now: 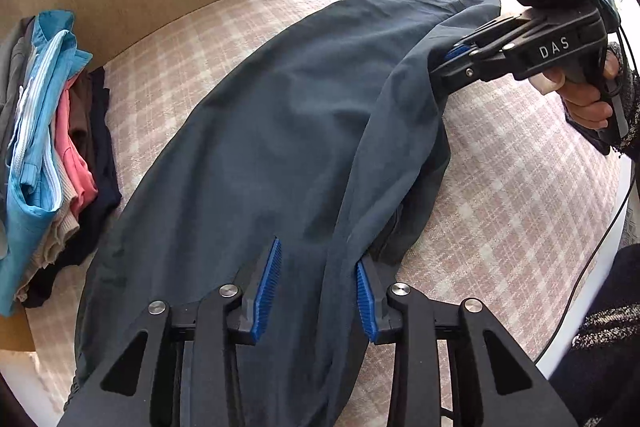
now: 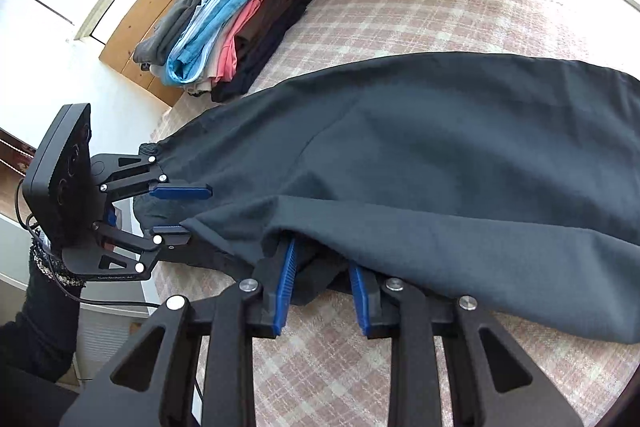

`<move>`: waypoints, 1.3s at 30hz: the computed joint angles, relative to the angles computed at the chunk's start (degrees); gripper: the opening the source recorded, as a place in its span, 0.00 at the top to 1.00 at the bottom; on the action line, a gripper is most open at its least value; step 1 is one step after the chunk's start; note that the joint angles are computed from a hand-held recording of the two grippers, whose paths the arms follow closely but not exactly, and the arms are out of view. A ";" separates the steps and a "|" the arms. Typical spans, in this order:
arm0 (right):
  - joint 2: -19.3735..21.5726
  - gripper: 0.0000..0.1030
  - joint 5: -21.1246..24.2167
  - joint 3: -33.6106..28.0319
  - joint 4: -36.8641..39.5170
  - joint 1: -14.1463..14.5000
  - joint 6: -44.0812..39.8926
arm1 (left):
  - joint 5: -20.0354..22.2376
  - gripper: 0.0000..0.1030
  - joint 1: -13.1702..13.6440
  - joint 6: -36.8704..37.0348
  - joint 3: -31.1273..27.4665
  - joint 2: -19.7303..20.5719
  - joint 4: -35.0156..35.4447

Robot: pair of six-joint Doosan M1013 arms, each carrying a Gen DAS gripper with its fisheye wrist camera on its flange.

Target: Fold clothes

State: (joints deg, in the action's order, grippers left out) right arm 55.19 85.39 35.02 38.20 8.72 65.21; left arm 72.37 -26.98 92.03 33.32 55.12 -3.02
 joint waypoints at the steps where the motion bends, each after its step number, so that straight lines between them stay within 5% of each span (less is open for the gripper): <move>1: 0.16 0.75 0.23 -0.11 -0.53 0.24 -0.02 | -0.02 0.64 0.11 -0.08 -0.17 0.12 -0.13; 5: -0.74 0.75 0.47 1.47 -1.82 1.14 -3.23 | 1.50 0.63 0.10 0.61 -2.99 1.62 -0.41; 11: -6.48 0.70 -5.22 9.77 -4.41 2.54 -15.48 | 4.42 0.59 0.95 -0.40 -7.43 4.03 -1.51; 26: -2.91 0.68 -2.59 4.93 -4.18 5.56 -17.67 | 3.65 0.57 1.51 0.98 -6.42 2.97 -2.99; 27: -2.79 0.70 -1.76 4.87 -3.44 5.51 -17.74 | 3.63 0.57 1.53 0.95 -6.40 2.90 -2.88; 29: -3.58 0.95 -1.01 6.47 -1.81 5.11 -18.08 | 3.01 0.56 1.65 1.23 -5.52 2.35 -3.51; 34: -8.75 0.97 -4.60 16.62 5.95 3.01 -18.72 | 0.39 0.45 2.02 3.54 -0.85 -0.37 -6.47; 39: -12.38 0.97 -9.21 23.53 6.31 2.58 -19.07 | -3.46 0.46 2.74 5.60 5.54 -3.97 -10.89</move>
State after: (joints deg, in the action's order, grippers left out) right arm 42.81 76.18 58.56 44.50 11.31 46.13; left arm 68.91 -24.24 97.63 38.86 51.15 -13.91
